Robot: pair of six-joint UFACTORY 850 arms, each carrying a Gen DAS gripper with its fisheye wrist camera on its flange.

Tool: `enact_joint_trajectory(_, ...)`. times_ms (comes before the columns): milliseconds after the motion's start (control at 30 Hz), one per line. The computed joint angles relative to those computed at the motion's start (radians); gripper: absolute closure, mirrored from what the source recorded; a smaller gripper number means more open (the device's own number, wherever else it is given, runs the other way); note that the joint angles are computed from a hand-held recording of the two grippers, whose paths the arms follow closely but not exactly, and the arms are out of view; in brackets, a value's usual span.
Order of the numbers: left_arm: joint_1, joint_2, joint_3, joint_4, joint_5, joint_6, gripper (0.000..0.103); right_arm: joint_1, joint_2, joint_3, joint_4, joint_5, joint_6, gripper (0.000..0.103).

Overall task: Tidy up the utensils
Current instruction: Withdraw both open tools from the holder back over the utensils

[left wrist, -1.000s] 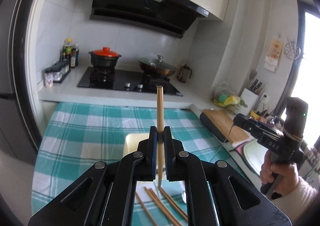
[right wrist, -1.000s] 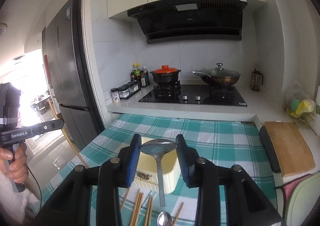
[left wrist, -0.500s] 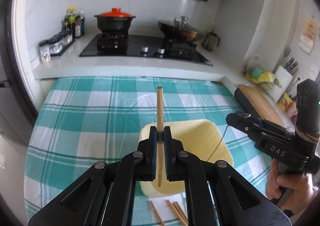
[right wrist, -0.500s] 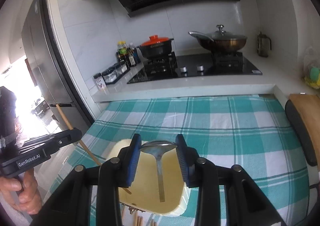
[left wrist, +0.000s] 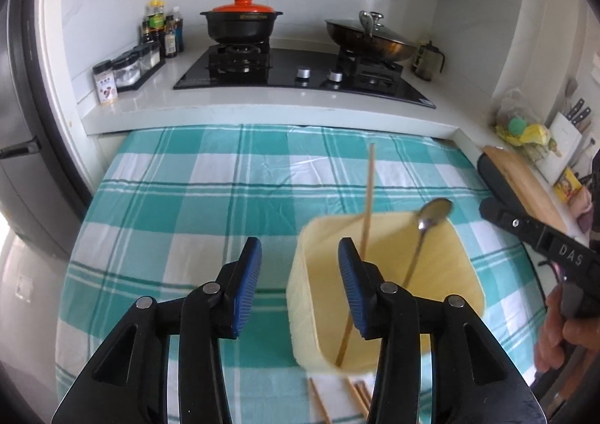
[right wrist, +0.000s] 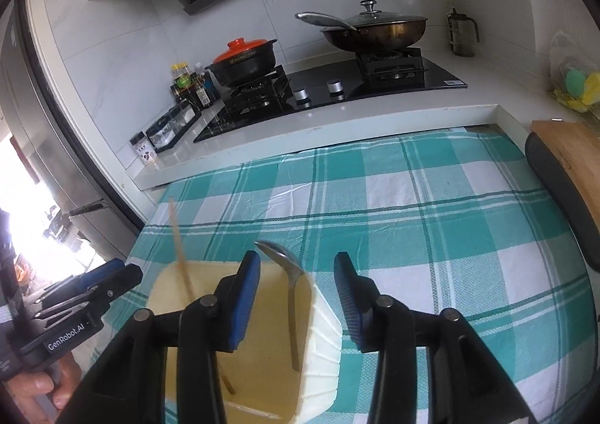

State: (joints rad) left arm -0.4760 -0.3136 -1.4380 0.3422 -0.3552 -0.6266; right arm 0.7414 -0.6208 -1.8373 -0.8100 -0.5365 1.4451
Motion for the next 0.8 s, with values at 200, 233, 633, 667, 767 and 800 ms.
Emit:
enact_joint_trajectory(200,-0.036,0.306,0.41,0.122,0.04,-0.076,0.035,0.139,0.274,0.372,-0.253,-0.057,0.179,0.059)
enact_joint_trajectory(233,-0.046,0.343,0.471,0.128,0.039,-0.1,0.035,0.174,0.306,0.426,-0.279,-0.104,0.202,0.058)
enact_joint_trajectory(633,-0.243,0.465,0.782,0.612,0.056,-0.862,0.031,0.484,0.353,0.759,-0.291,-0.424,0.59,0.057)
enact_joint_trajectory(667,-0.252,0.457,0.78,0.656,0.045,-0.904,0.029,0.486,0.35,0.765,-0.284,-0.431,0.582,0.057)
enact_joint_trajectory(767,-0.264,0.434,0.778,0.741,0.02,-1.004,0.029,0.498,0.35,0.784,-0.302,-0.461,0.626,0.057)
enact_joint_trajectory(800,-0.264,0.43,0.781,0.759,0.02,-1.032,0.028,0.496,0.355,0.791,-0.307,-0.462,0.647,0.057)
